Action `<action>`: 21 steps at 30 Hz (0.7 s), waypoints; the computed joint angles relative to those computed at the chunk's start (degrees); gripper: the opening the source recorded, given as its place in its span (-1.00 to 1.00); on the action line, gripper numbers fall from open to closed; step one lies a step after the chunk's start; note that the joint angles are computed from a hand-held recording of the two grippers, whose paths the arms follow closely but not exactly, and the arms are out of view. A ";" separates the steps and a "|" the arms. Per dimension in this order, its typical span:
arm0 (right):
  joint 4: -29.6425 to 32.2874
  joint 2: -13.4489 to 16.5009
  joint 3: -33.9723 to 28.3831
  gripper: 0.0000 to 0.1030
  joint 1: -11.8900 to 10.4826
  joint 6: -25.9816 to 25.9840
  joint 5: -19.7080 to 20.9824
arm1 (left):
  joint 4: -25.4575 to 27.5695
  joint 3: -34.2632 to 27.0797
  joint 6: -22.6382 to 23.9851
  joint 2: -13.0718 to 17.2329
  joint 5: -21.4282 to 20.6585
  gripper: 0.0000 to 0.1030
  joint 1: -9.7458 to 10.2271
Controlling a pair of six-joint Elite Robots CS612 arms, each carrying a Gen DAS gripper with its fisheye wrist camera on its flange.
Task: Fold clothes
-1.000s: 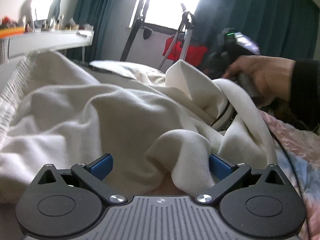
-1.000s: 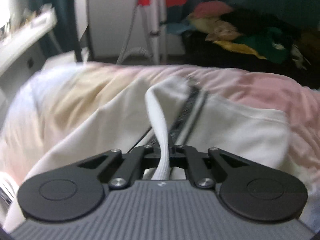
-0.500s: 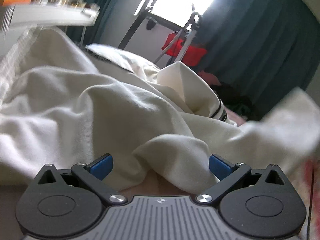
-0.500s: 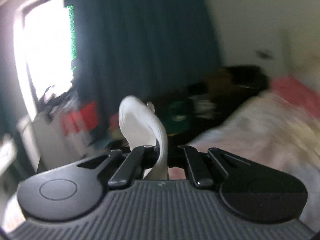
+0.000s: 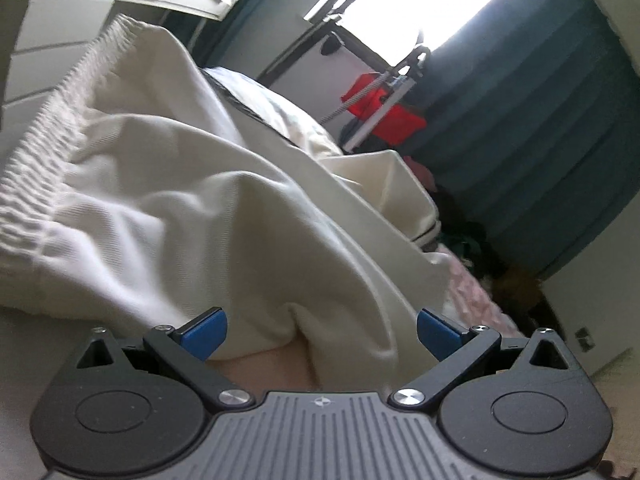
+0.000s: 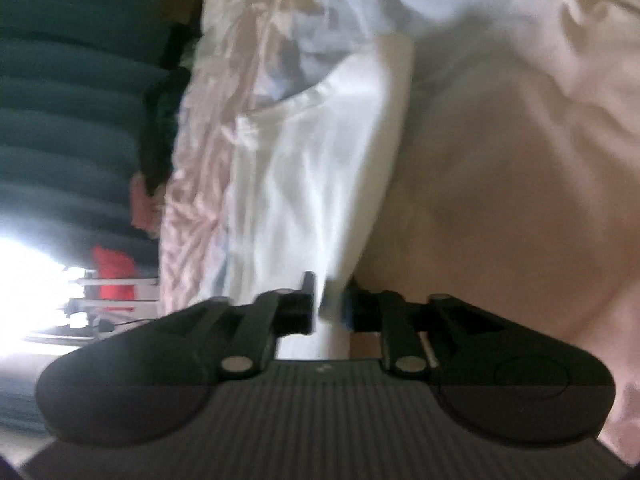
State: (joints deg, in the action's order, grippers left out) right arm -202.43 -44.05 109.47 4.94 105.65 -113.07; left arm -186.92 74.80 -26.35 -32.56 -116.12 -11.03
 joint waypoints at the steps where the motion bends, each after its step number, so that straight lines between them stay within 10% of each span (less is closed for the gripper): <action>1: -2.22 0.47 0.07 0.00 0.17 0.63 -0.33 | 0.89 0.04 -0.54 -0.08 0.11 0.98 0.13; 3: -4.17 1.11 -0.11 0.29 0.20 1.22 -0.38 | 3.37 -0.46 -2.52 0.06 -0.94 0.97 0.57; 15: -1.25 2.47 1.16 0.26 -1.56 10.76 -6.07 | 6.29 -3.60 -20.60 3.28 -5.30 0.82 3.31; 21: 3.70 2.85 0.10 -0.61 -2.62 6.07 -8.15 | 1.58 -3.90 -34.24 4.41 -2.33 0.31 4.50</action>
